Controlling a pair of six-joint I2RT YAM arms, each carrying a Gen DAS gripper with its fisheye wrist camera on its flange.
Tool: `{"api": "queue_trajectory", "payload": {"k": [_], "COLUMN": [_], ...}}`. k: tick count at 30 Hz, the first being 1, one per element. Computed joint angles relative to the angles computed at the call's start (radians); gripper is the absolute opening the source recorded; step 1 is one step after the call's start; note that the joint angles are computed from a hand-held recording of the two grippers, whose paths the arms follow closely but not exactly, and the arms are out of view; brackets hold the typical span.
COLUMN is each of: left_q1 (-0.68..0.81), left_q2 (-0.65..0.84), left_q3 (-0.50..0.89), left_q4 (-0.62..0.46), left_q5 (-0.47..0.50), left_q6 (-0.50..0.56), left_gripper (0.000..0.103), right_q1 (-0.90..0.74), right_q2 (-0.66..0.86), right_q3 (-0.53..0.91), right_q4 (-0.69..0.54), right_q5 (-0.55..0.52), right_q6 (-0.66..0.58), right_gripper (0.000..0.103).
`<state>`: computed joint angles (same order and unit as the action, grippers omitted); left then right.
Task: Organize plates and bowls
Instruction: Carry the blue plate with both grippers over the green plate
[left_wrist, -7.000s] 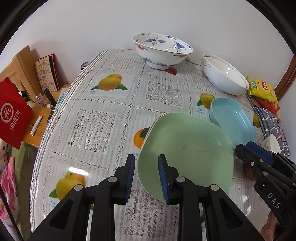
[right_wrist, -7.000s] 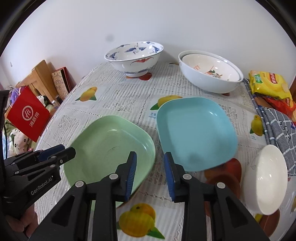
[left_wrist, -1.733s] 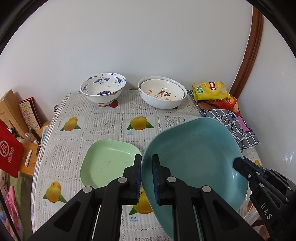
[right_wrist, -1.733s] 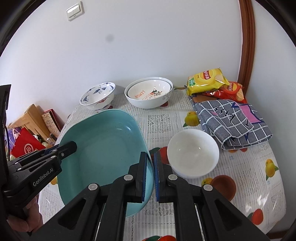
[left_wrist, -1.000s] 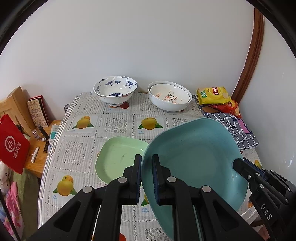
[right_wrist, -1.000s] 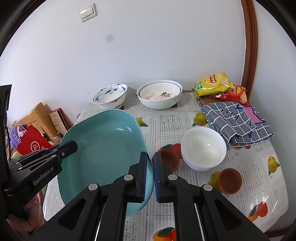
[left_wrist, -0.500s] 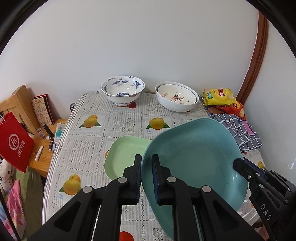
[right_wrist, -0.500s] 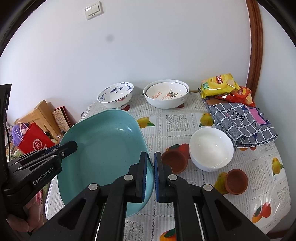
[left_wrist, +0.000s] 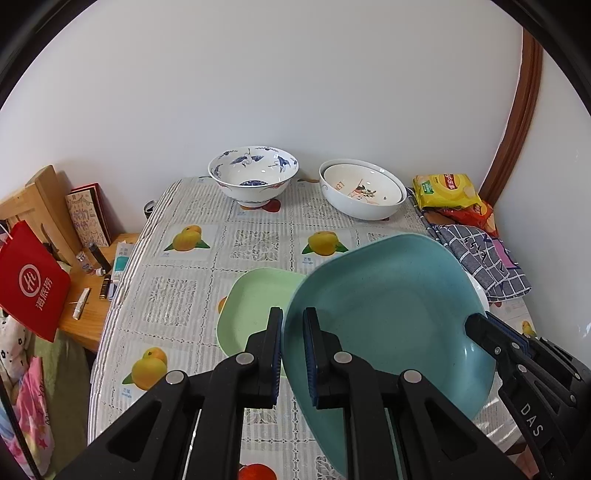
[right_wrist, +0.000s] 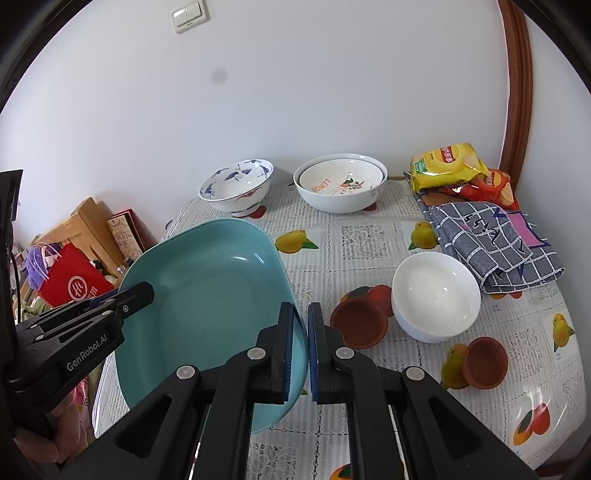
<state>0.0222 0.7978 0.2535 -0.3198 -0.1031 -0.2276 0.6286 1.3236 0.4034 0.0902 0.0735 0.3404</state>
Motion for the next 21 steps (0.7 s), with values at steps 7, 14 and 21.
{"api": "queue_trajectory", "payload": {"k": [7, 14, 21], "left_q1": [0.052, 0.093, 0.143], "left_q2": [0.067, 0.155, 0.26], "left_q3": [0.0, -0.002, 0.001], "left_q4": [0.057, 0.132, 0.214], "left_q5": [0.04, 0.076, 0.115], "left_q6": [0.026, 0.043, 0.068], "left_gripper": [0.011, 0.011, 0.011], "right_q1": [0.009, 0.007, 0.011], "right_q2": [0.075, 0.131, 0.224], "right_q3": [0.03, 0.059, 0.11], "right_q4": [0.035, 0.048, 0.063], "right_q5": [0.0, 0.002, 0.001], "right_q6": [0.01, 0.001, -0.001], "right_gripper": [0.008, 0.008, 0.008]}}
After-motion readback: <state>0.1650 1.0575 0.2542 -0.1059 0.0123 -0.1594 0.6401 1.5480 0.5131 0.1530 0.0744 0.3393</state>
